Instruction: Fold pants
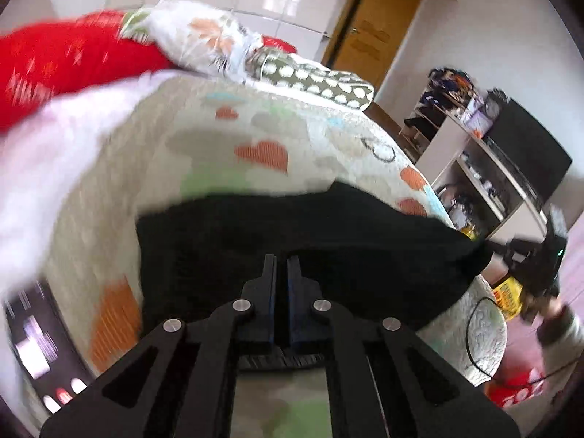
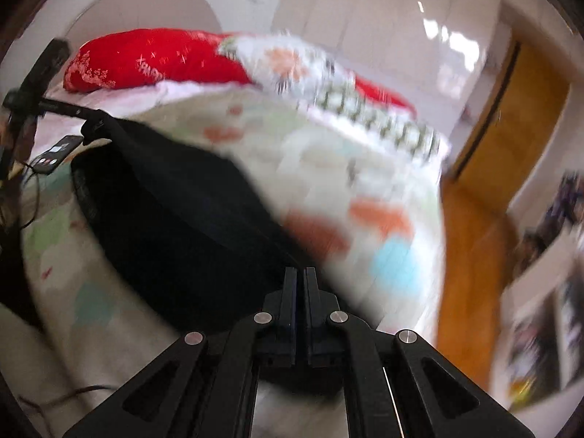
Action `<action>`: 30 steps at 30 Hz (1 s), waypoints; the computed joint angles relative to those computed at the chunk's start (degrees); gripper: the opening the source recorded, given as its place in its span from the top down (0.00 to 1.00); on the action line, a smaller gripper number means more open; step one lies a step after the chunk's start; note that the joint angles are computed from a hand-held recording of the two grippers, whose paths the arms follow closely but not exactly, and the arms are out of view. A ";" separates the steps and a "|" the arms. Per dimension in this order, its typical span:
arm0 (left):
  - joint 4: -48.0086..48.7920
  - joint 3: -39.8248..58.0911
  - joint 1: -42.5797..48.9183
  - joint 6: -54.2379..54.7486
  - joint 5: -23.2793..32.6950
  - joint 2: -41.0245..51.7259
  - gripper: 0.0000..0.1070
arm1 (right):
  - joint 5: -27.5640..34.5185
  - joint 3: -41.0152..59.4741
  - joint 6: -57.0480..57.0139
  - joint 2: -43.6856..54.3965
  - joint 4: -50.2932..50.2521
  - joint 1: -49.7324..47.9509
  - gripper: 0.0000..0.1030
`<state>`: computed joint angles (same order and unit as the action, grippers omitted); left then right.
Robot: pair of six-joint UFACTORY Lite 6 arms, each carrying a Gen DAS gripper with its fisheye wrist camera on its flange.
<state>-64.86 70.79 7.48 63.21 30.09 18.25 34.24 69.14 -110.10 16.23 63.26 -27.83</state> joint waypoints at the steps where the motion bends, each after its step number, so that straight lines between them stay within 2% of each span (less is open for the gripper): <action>1: -1.51 -2.29 -0.47 0.63 -0.55 -0.32 0.98 | 0.00 -1.45 0.70 0.30 -0.03 -0.64 0.98; 5: -0.18 -7.14 -3.01 -0.38 -5.41 -2.10 0.98 | -2.21 -4.21 0.56 2.01 -0.01 -1.06 0.98; 7: -0.90 -8.49 -2.65 -0.14 -4.77 -3.13 0.95 | -1.52 -2.06 6.29 3.31 -4.85 -0.61 0.97; 9: 3.57 -10.01 -3.10 -5.19 -6.33 -5.05 0.92 | -0.68 -1.06 12.30 2.86 -9.70 0.25 0.91; 11: 6.11 -11.77 -1.15 -8.92 -3.77 -7.41 0.83 | 4.93 0.04 16.06 1.42 -12.72 0.91 0.68; 12: 5.88 -12.44 0.31 -9.51 -2.62 -8.81 0.72 | 6.97 0.81 16.79 1.51 -13.11 1.37 0.59; 13: 4.79 -14.88 1.46 -8.91 -2.38 -11.56 0.56 | 9.08 -0.42 16.11 -0.32 -11.81 2.49 0.45; 14: 4.48 -15.54 2.55 -8.98 -2.05 -12.98 0.50 | 9.30 -2.44 14.61 -2.25 -10.01 3.82 0.42; 15: 4.28 -16.33 3.31 -8.98 -2.06 -14.24 0.46 | 8.84 -4.28 13.40 -3.97 -8.66 6.28 0.42; 17: 6.30 -16.16 5.00 -12.06 -0.93 -15.43 0.46 | 8.62 -5.85 11.96 -4.97 -6.01 11.95 0.42; 20: 9.17 -13.79 7.34 -17.63 3.16 -14.05 0.43 | 9.66 -3.97 11.69 -0.83 0.37 20.99 0.42; 23: 12.64 -11.98 8.51 -23.52 6.62 -13.44 0.41 | 4.32 -0.79 9.11 4.84 6.69 31.84 0.42; 24: 10.55 -11.91 9.36 -22.21 7.51 -13.25 0.33 | 2.45 0.84 8.61 6.96 7.80 34.51 0.42; 25: 9.11 -12.00 9.80 -21.46 7.28 -13.17 0.23 | 1.40 1.56 8.05 8.13 8.54 35.91 0.42; 27: 7.84 -11.36 9.27 -21.40 3.00 -11.71 0.22 | -2.14 4.60 6.07 12.34 10.57 39.93 0.44; 29: 9.99 -8.30 7.82 -24.18 -1.47 -7.50 0.22 | -4.91 9.52 9.39 17.45 8.11 42.03 0.46; 30: 9.90 -6.75 7.48 -24.10 -2.67 -5.16 0.22 | -5.39 12.37 12.78 20.07 5.53 42.74 0.62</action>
<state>-54.96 64.04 14.96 39.12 27.41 13.08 28.84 81.51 -97.32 36.30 68.80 14.90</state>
